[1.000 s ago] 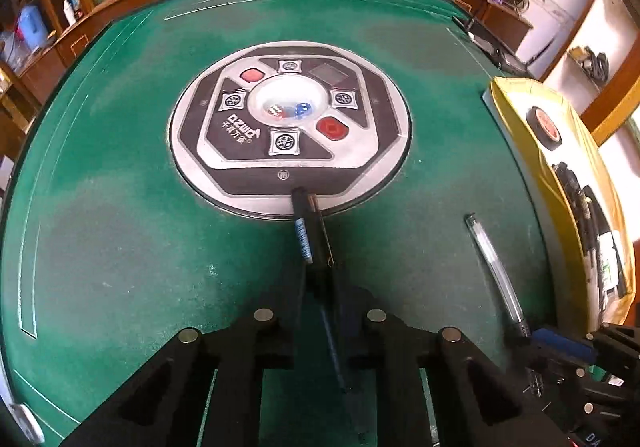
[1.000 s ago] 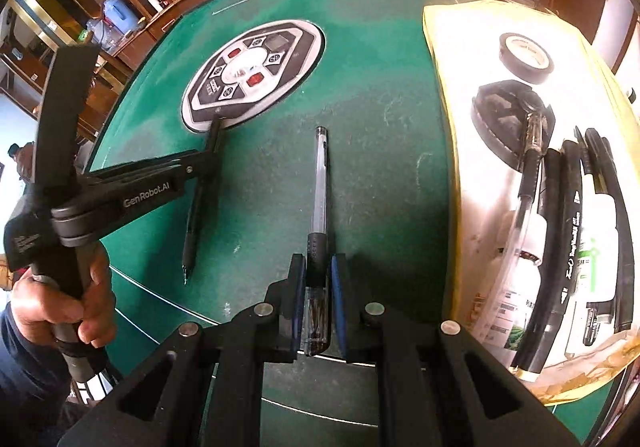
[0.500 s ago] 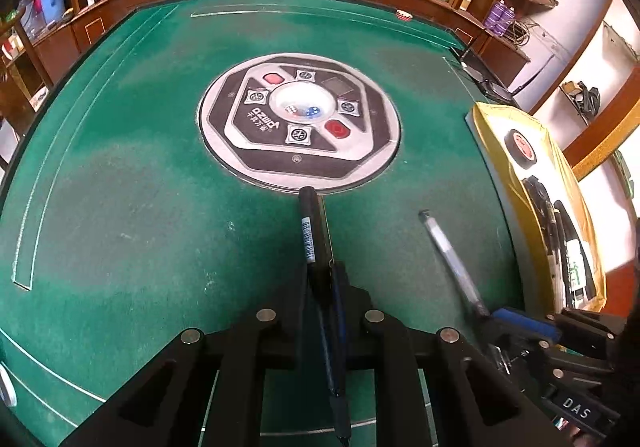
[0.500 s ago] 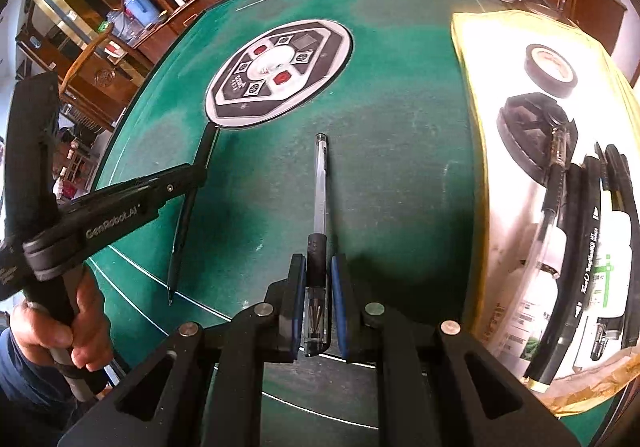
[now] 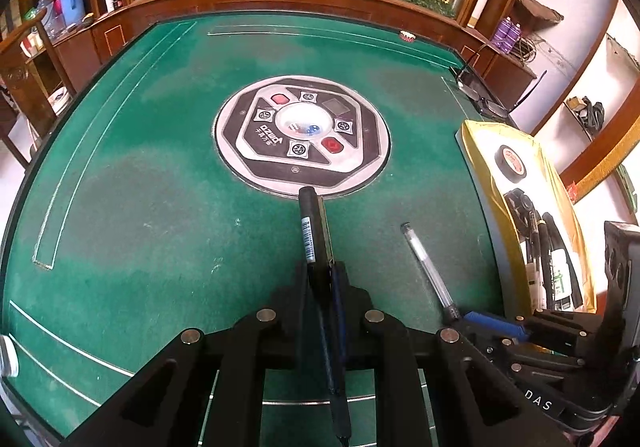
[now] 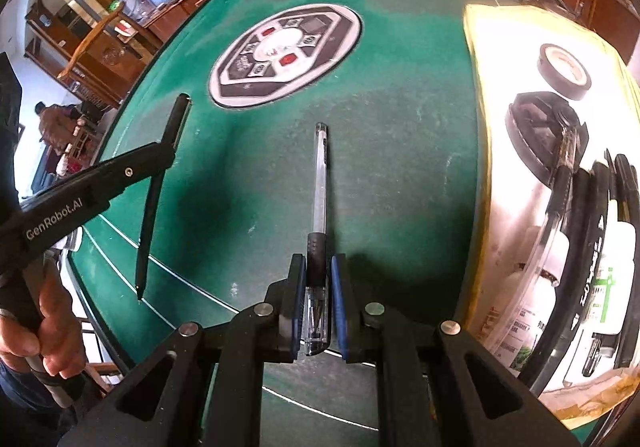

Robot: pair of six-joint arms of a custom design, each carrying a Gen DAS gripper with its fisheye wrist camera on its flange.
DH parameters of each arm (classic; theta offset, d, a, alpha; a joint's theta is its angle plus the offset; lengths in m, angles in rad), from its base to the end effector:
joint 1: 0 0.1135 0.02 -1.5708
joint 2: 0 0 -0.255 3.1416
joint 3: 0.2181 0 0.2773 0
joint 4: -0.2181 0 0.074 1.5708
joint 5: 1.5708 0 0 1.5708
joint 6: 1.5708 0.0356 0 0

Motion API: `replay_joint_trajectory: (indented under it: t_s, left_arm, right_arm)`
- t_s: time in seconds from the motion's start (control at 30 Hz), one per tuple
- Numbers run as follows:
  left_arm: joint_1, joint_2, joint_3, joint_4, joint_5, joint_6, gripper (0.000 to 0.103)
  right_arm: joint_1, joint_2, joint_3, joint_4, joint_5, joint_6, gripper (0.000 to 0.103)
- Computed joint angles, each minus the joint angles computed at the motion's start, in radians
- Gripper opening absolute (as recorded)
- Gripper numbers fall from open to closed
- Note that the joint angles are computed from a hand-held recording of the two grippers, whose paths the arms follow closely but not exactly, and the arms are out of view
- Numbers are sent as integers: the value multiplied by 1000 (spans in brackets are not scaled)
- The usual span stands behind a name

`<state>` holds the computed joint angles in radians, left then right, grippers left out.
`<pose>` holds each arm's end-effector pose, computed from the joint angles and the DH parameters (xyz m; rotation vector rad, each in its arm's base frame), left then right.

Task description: Organize rigid objects

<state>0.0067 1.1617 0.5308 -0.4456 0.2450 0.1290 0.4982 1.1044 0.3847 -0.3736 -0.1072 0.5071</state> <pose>0.2241 -0.0071 0.1407 0.2413 2.6099 -0.2770 0.1728 0.0983 0.1108 -0.0236 2.7390 0.4499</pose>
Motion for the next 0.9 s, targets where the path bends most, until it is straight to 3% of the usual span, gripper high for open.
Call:
replay_joint_trajectory:
  t_s: [0.4, 0.9]
  left_arm:
    - [17, -120, -27, -53, -11, -40, 11]
    - [74, -131, -26, -61, 7, -40, 11]
  right_arm:
    - [9, -36, 26, -42, -28, -57, 12]
    - [40, 121, 58, -17, -8, -84, 12]
